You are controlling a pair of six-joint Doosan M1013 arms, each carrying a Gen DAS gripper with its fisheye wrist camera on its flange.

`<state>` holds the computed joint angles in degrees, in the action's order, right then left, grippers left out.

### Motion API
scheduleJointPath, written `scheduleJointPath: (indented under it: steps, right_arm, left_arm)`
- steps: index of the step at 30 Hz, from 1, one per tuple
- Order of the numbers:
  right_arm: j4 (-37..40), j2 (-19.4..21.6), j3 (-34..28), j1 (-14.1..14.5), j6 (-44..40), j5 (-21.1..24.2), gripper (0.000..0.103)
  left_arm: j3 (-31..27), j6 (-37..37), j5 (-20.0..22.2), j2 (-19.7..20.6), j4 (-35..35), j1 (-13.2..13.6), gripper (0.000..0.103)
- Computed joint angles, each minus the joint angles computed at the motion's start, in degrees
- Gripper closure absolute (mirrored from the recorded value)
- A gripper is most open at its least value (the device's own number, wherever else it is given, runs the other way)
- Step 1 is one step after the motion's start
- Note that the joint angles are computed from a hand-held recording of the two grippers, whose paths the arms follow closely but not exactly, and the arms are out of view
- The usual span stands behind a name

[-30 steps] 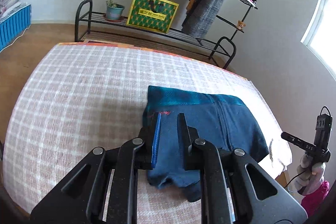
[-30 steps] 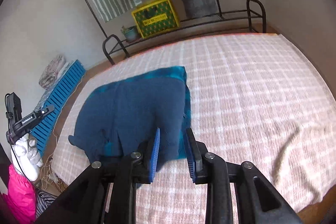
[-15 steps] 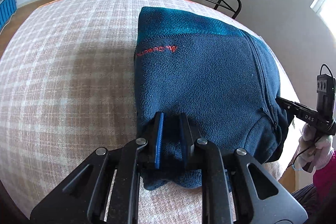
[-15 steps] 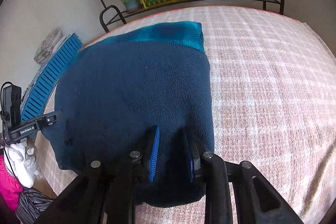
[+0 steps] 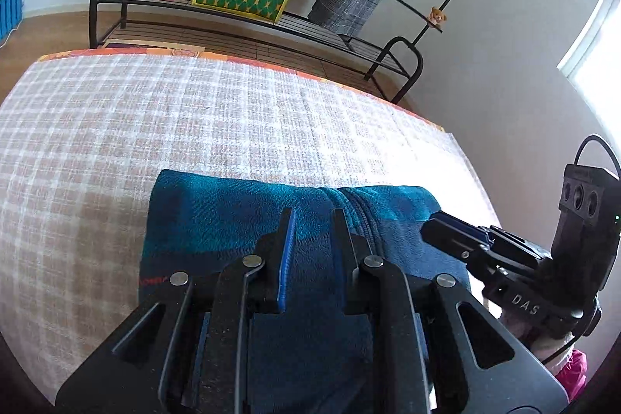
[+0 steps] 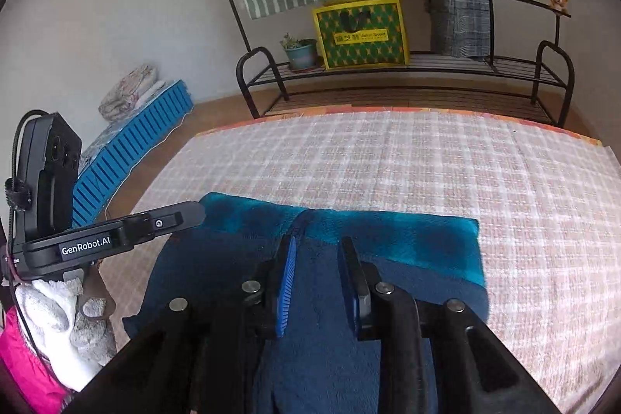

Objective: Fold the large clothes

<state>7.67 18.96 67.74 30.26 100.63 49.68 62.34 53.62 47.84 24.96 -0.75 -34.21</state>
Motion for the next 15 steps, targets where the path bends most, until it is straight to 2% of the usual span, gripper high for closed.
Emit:
scheduleJointPath:
  steps: [4,6,8,9,10,12,13,15]
  right_arm:
    - [-1.1,3.6,-2.2,0.4,-0.5,3.9,0.081]
    - [-0.6,4.6,-2.5,0.1,-0.5,5.2,0.085]
    - [-0.9,6.3,-3.8,-0.1,0.5,9.0,0.092]
    - [-1.3,6.7,-3.6,-0.1,0.8,9.7,0.092]
    - [-2.2,6.5,-2.8,0.2,1.3,8.4,0.092]
    - [-3.4,6.7,-4.1,0.5,1.1,10.1,0.092]
    - [-1.5,6.3,-4.0,0.1,0.8,9.8,0.092]
    - [3.8,4.1,-1.6,-1.4,-0.2,5.9,0.090]
  left_arm:
    - [-0.8,0.4,2.6,2.4,0.2,0.4,0.087]
    - [-0.3,0.6,3.3,3.2,-1.4,1.2,0.087]
    - [1.2,1.1,2.5,3.5,-3.6,1.8,0.094]
    - [1.9,1.5,1.3,3.4,-3.4,1.7,0.095]
    - [1.9,1.8,1.3,3.3,-3.4,1.7,0.095]
    - [1.8,2.3,2.0,2.8,-3.9,1.7,0.095]
    - [2.0,1.9,2.2,2.3,-3.9,1.7,0.095]
    - [2.9,0.3,1.5,0.9,-3.3,1.6,0.095]
